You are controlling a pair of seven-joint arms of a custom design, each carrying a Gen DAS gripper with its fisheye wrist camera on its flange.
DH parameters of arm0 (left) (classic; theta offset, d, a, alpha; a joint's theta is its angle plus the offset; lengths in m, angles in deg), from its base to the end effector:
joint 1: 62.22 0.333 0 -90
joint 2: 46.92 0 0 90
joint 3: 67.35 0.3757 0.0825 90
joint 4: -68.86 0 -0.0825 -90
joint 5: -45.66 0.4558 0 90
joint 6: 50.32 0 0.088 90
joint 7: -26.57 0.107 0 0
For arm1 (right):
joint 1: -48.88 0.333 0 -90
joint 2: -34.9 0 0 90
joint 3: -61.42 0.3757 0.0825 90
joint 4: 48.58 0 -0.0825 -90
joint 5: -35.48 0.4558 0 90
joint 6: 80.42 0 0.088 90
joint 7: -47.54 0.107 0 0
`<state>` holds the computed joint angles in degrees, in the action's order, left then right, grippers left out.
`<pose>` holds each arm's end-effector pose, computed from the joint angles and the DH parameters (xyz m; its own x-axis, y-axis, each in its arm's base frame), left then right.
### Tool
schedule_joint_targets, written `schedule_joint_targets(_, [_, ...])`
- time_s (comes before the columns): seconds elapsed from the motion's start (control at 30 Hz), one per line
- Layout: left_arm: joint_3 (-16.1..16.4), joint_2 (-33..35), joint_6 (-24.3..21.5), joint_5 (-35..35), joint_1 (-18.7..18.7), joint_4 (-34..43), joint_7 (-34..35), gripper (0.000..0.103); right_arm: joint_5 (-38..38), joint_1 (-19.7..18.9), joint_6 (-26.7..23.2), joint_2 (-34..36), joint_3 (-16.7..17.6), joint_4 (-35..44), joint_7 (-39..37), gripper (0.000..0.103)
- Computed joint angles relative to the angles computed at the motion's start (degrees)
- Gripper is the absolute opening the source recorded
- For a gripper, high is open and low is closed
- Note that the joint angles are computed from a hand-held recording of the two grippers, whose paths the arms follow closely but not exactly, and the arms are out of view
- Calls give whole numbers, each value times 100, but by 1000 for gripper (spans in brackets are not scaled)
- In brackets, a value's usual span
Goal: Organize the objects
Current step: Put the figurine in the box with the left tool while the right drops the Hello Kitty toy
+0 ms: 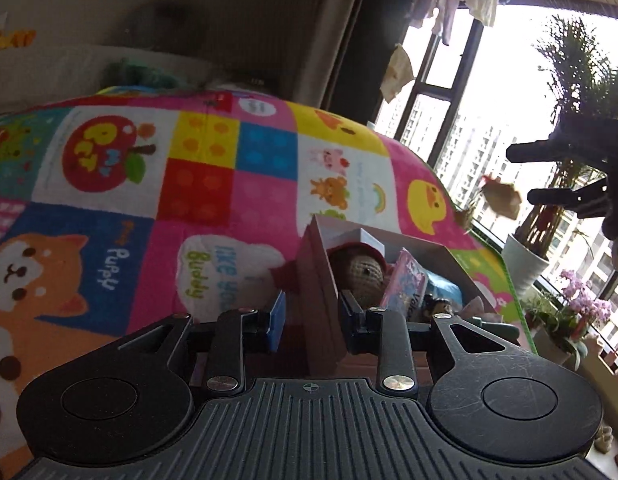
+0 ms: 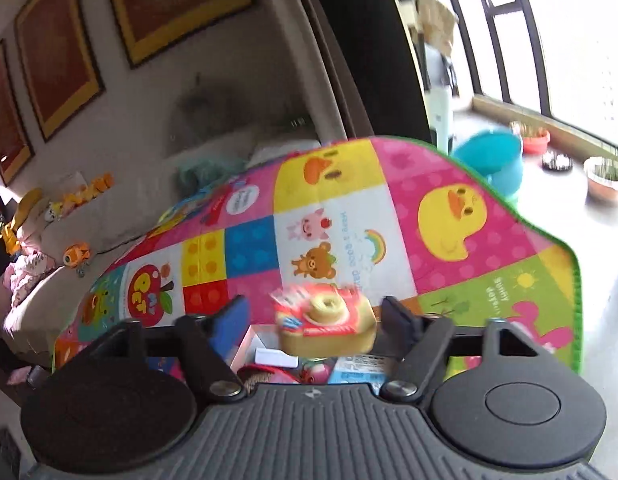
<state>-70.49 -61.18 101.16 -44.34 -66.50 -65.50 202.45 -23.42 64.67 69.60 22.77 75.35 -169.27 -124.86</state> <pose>0.5395 -0.0451 0.4922 -0.4850 -0.8253 0.2893 -0.5325 0.0163 -0.8463 0.5018 0.3217 0.6135 -0.2290 -0.9151 -0.3320 -0.4486 0.4019 -0.7983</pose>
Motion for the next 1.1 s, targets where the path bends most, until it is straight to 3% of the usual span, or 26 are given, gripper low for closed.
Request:
schedule_joint_targets(0.2, [158,39,-267,336,172,-71,-358,32,-159,-59,14,-326,55,-536,248,76])
schedule_joint_targets(0.47, [110,77,-828,582,109,85,-817,32,518,127,-174,-741,256,-1366,-949,76])
schedule_joint_targets(0.57, [-131,283,-323,813,-28,319,-960,32,580,249,-221,-555,418,-1458,-1357,75])
schedule_joint_targets(0.63, [-418,520,481,1658,-122,474,-1738,33,581,356,-357,-298,490,-1363,-1560,73])
schedule_joint_targets(0.73, [-661,826,1224,3747,-123,515,-3569,60,362,545,-653,50,520,-1139,-1691,66])
schedule_joint_targets(0.8, [-602,883,1491,4277,-162,465,-4010,82,117,654,-757,169,465,-1021,-1553,65])
schedule_joint_targets(0.93, [-287,912,1714,4121,-297,424,-3923,91,-202,818,-778,472,258,-688,-1218,68])
schedule_joint_targets(1.1, [-95,1249,2063,3210,-245,711,-3291,99,-510,1105,-774,1227,19,74,-1286,68])
